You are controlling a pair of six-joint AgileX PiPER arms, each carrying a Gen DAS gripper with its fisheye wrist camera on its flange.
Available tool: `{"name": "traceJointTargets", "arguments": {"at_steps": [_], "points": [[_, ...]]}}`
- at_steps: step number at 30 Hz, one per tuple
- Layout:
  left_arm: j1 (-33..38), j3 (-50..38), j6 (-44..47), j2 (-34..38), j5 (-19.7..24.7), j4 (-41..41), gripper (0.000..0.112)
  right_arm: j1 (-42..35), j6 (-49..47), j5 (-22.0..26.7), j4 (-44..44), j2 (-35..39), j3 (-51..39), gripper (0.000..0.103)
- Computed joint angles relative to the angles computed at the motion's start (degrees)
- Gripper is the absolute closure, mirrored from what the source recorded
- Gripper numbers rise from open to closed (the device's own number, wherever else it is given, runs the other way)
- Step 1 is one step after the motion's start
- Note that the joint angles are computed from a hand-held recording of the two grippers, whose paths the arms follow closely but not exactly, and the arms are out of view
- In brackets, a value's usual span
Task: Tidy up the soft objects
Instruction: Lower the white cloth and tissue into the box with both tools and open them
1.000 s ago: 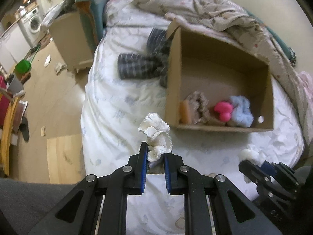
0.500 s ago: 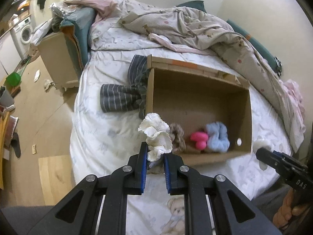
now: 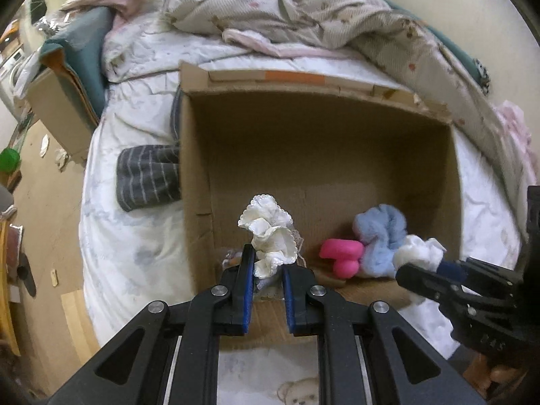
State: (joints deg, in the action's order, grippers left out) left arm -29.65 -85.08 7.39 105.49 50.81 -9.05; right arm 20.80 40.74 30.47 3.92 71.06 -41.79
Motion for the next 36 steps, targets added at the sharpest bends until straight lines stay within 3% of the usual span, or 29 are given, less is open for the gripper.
{"name": "traceJointTargets", "arguments": {"at_steps": [10,23,27,28,30,32,33,36], "points": [[-1.87,1.3,-2.92,2.82,-2.62,3.06,0.097,-6.81,-18.48,-3.87,19.53,5.6,3.88,0.071],[-1.9,1.54,-2.91,2.86,-2.15,3.53,0.091,-5.39,-14.42,-6.66,16.92,6.84,4.01,0.068],[-2.01,2.48,-3.09,2.08,-2.48,3.44,0.087,-3.62,-8.54,-5.78,10.12,6.98,2.84,0.068],[-2.08,2.42,-3.25,2.03,-2.37,3.62,0.083,-3.36,-7.99,-5.54,9.45,7.05,2.47,0.068],[-2.38,3.11,-3.44,1.24,-2.92,4.04,0.072,-2.34,-4.03,-5.04,5.55,6.64,1.99,0.052],[-2.45,3.71,-3.43,0.48,-3.37,4.21,0.058,-2.18,-2.78,-5.47,4.54,5.83,2.17,0.05],[-2.39,3.85,-3.28,0.21,-3.39,3.98,0.051,-2.32,-2.77,-5.58,4.51,5.4,2.39,0.044],[-2.53,4.02,-2.79,-0.63,-2.84,3.68,0.05,-2.55,0.31,-5.38,1.94,3.24,3.01,0.04]]}}
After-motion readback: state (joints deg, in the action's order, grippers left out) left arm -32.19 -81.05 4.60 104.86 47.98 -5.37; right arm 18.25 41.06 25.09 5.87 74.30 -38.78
